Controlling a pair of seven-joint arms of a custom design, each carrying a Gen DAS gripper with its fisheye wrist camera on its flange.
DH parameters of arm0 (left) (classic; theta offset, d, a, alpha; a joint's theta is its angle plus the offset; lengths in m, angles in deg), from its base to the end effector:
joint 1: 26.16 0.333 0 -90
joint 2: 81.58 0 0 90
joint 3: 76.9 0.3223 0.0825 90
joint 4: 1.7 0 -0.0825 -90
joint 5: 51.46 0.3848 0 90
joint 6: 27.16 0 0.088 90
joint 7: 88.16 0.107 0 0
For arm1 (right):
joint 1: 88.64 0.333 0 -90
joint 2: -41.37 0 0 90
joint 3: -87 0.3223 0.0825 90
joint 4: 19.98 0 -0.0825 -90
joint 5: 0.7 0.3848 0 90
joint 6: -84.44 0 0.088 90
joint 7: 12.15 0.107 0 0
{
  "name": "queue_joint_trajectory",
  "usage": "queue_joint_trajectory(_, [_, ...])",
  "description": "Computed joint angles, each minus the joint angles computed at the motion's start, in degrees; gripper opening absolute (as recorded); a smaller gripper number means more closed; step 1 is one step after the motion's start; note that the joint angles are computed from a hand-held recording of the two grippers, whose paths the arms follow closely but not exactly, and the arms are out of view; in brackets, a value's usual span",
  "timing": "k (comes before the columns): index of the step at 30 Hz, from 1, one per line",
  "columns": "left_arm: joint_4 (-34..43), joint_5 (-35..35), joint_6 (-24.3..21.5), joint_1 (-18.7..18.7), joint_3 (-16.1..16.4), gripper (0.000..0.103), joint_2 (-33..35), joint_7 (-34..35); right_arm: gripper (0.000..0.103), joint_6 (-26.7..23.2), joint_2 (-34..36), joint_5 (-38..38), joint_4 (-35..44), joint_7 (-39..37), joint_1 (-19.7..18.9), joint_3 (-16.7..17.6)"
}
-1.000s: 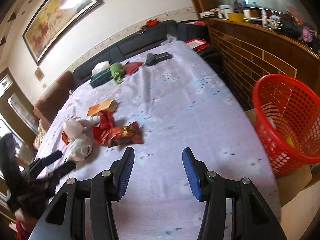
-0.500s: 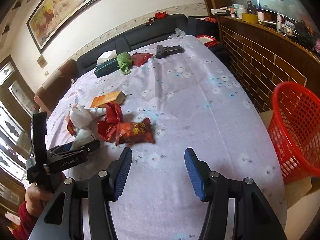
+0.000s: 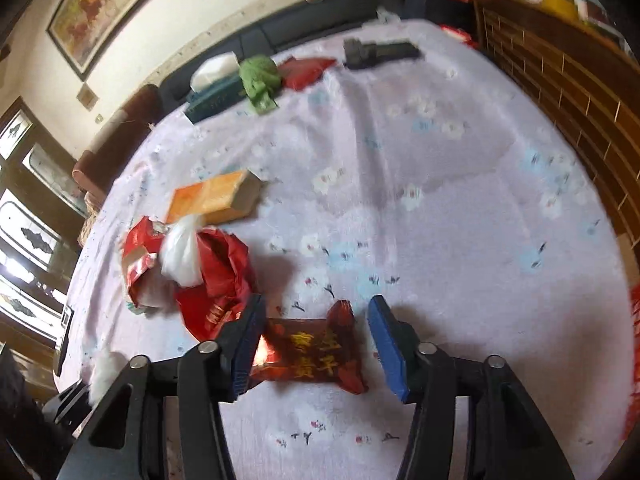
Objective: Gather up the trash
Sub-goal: 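Grasp the white cloth with the left gripper while the right grasps the red snack packet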
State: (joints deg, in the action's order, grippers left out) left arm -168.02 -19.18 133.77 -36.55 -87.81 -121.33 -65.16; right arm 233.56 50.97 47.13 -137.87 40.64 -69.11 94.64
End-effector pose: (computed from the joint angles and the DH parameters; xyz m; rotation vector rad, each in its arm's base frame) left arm 0.3148 -0.1458 0.4190 -2.0968 1.5128 -0.7086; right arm 0.5487 0.2616 0.3964 -2.1115 1.3016 0.1315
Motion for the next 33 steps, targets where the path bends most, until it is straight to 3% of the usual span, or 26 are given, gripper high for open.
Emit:
queue_joint_trajectory(4, [-1.7,-0.9,0.9,0.0,1.9,0.039,-1.3,0.9,0.053,-7.9,-5.3,4.6,-4.8,-4.8,-0.9,0.4])
queue_joint_trajectory(7, [-1.9,-1.0,2.1,0.9,1.6,0.041,-0.8,0.9,0.053,-9.8,-10.3,6.3,-9.6,-8.5,0.1,0.0])
queue_joint_trajectory(10, [-1.4,-1.4,2.1,1.4,1.3,0.054,0.4,0.6,0.053,-6.0,-13.6,5.4,-13.5,-10.9,2.0,0.2])
queue_joint_trajectory(13, [-1.9,-1.7,3.0,1.4,1.9,0.054,0.2,0.6,0.053,-2.9,-14.9,4.0,-15.1,-12.6,3.3,0.2])
queue_joint_trajectory(16, [-2.4,-2.0,3.6,1.4,2.0,0.053,-0.1,0.9,0.054,3.9,-15.2,1.0,-15.9,-12.1,4.2,0.7])
queue_joint_trajectory(18, [-2.2,-1.8,3.4,2.0,1.2,0.046,0.1,0.5,0.055,7.2,-14.7,0.2,-15.4,-11.9,4.6,0.6])
queue_joint_trajectory(22, [-1.4,-1.0,2.8,2.4,0.0,0.043,0.9,0.0,0.058,7.2,-12.5,3.1,-12.4,-15.9,5.5,0.1])
queue_joint_trajectory(28, [-1.7,-0.1,3.1,2.7,0.0,0.043,0.7,-0.7,0.058,1.2,-8.5,1.0,-9.2,-18.0,5.4,0.6])
queue_joint_trajectory(31, [-1.2,0.6,2.8,3.0,-0.6,0.043,1.1,-1.0,0.058,0.6,-9.1,-0.7,-10.6,-19.3,5.4,0.9])
queue_joint_trajectory(33, [-1.0,1.0,2.6,3.1,-0.8,0.043,1.3,-1.2,0.058,3.1,-10.3,-2.1,-12.6,-20.0,5.9,1.4])
